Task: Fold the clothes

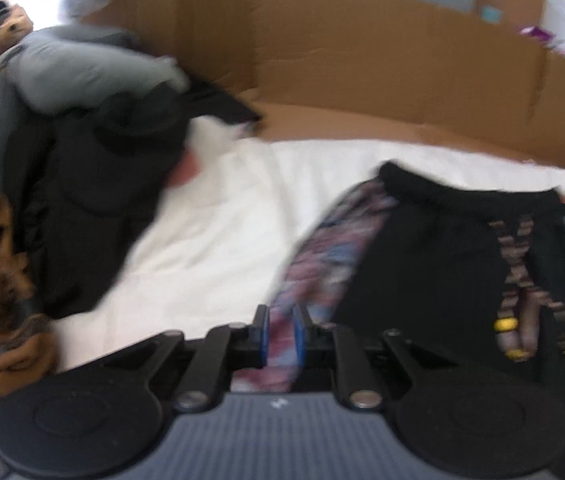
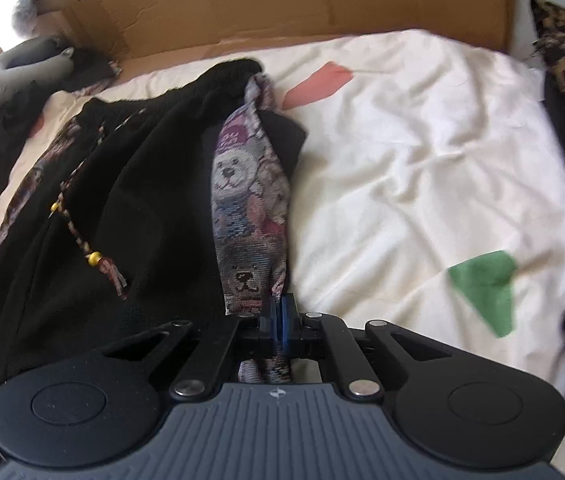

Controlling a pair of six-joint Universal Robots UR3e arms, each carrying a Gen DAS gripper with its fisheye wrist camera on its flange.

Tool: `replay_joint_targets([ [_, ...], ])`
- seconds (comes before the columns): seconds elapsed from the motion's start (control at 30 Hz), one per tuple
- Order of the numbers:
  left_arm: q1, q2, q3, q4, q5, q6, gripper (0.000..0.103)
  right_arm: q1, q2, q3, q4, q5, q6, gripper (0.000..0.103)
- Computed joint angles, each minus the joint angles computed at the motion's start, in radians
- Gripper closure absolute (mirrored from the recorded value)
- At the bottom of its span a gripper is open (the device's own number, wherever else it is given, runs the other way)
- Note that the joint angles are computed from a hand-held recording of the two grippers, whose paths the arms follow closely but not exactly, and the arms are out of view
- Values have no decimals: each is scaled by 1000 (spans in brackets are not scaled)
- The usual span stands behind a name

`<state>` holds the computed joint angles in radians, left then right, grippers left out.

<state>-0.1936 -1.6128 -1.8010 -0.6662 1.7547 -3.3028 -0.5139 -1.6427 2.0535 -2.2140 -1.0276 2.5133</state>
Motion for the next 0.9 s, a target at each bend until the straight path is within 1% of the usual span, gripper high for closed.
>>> replay_joint_targets([
  [0.2,-117,-89,82,-18,-75,41,89,-44,-22,-14,-32,-46,24,103],
  [0.23,-131,-106,90,-21,-78,50,87,-41,-19,-15,-47,-60,29,103],
  [0.4,-169,-164,96,-23,-67,61,87,-1,5,4,-133,-125,53,103],
  [0.53,-176,-164,95,-7,-56,66,87,1,1,28,-213,-141,58,103],
  [0.63,-174,-159,93,-8,-29,79,87,-51,14,-19,-84,-40,26,102],
  [0.7,-170,-155,90,-10,-9,89,87,-87,15,-58,22,-11,12,98],
  [0.73,-169,-153,88,-10,1,94,87,-124,-7,-55,63,24,-14,98],
  [0.77,-163,-148,83,-6,14,99,87,-161,-27,-53,108,58,-43,92],
  [0.8,-150,-135,71,0,31,102,87,-193,-48,-53,151,70,-74,83],
  [0.83,-135,-120,59,3,50,105,87,-225,-66,-55,196,82,-105,80],
  [0.9,-98,-83,27,4,78,112,87,-287,-97,-66,297,92,-183,80],
])
